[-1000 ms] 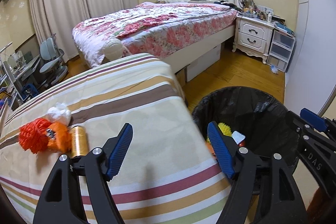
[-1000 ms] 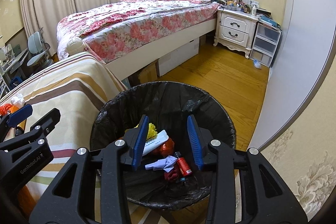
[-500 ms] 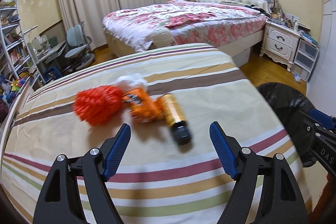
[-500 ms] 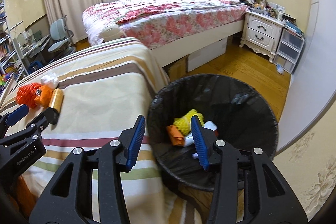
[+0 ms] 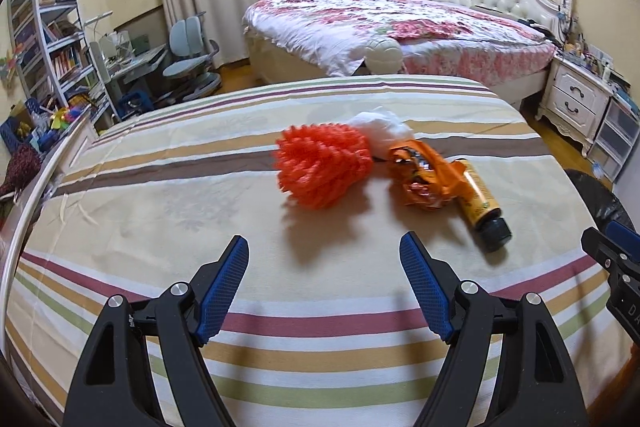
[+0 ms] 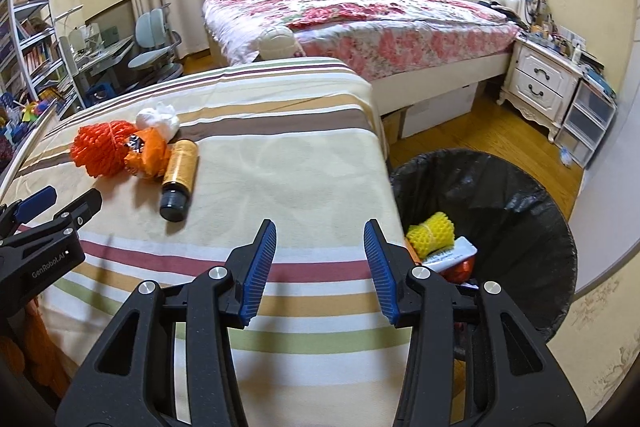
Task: Collect trash
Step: 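Move both open tools back to the remaining items on the bed, then grasp the orange foam net with the left tool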
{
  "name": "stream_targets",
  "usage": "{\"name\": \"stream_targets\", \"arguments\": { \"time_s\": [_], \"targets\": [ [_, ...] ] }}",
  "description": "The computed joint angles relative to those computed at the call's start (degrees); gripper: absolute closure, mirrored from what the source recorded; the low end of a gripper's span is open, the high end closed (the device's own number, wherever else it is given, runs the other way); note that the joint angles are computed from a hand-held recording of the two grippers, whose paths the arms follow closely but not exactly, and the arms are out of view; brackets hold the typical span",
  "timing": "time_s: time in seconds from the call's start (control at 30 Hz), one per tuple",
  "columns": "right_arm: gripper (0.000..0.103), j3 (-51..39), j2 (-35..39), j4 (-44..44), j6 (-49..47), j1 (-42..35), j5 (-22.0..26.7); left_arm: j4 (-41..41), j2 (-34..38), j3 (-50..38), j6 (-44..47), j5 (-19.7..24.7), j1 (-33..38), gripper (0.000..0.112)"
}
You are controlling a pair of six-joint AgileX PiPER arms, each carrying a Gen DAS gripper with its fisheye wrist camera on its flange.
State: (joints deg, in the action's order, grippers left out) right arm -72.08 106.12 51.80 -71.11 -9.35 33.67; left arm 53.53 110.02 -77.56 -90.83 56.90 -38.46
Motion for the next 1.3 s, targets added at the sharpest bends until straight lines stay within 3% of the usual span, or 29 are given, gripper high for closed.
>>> {"name": "stream_targets", "arguments": {
  "time_s": [0.43,1.07,1.1,1.23,1.3],
  "targets": [
    [0.058,-2.60,1.47,-4.70,5.57,4.65,1.22,-0.84,-1.03,1.44,1.25,-2.42,3.66,0.036],
    [0.057,-6.26,4.11,-11.06,11.97,8.07,2.11,-3.68,3.74,-6.00,10.90,-5.77,9.37,0.036],
    [0.057,-6.17,4.08,-11.11,12.00,8.14,2.02,-3.92,3.74,-5.99,11.29,-6.14,9.48,0.037],
    [0.054,-6.10,4.08,-11.25,11.86,8.23,1.84,-6.11,3.59,-5.55,13.67,-8.28,10.33,0.065],
    [0.049,-5.61,3.89,-11.00,11.51,8.38,1.27,-7.30,3.21,-4.99,14.39,-9.60,10.93,0.070]
  ]
}}
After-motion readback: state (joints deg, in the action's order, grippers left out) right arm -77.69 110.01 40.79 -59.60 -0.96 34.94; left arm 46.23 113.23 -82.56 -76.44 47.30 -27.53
